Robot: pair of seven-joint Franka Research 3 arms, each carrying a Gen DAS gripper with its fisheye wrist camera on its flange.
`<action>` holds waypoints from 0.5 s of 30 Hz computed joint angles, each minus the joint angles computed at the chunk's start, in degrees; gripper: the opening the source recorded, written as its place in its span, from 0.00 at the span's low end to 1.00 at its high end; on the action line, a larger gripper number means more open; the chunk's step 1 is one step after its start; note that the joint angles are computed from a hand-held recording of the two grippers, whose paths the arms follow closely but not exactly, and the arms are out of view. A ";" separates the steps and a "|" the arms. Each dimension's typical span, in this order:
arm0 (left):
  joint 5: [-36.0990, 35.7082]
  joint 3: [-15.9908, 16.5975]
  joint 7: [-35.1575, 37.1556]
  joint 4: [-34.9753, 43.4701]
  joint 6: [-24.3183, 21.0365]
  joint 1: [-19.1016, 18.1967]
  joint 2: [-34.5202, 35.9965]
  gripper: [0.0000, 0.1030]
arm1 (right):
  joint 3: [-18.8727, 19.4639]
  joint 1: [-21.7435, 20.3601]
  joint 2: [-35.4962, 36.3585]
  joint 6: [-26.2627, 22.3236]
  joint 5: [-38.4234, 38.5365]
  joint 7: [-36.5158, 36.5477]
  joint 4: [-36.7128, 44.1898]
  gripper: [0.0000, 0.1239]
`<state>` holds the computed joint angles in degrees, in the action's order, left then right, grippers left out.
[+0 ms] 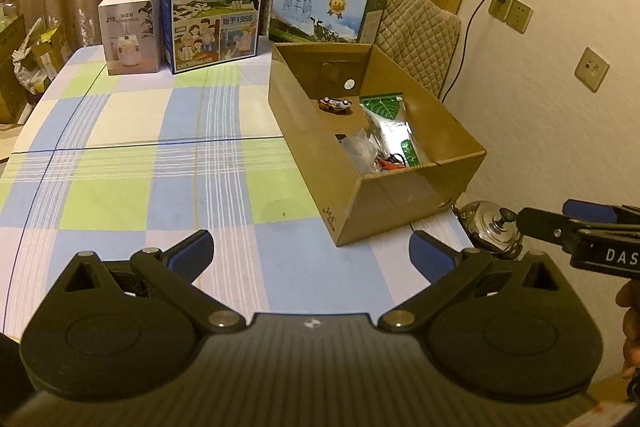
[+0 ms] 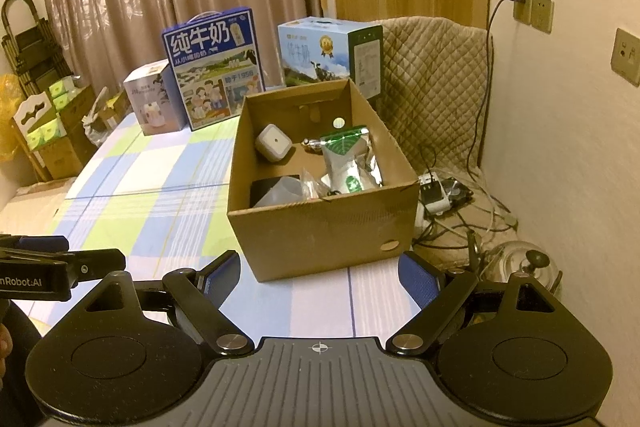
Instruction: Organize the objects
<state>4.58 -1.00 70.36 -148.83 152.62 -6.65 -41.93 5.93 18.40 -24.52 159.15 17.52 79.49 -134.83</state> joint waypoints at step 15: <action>0.10 -0.42 -0.21 -0.25 -0.07 -0.20 0.13 0.99 | 0.08 0.10 0.42 -0.19 -0.42 0.15 -0.20 0.67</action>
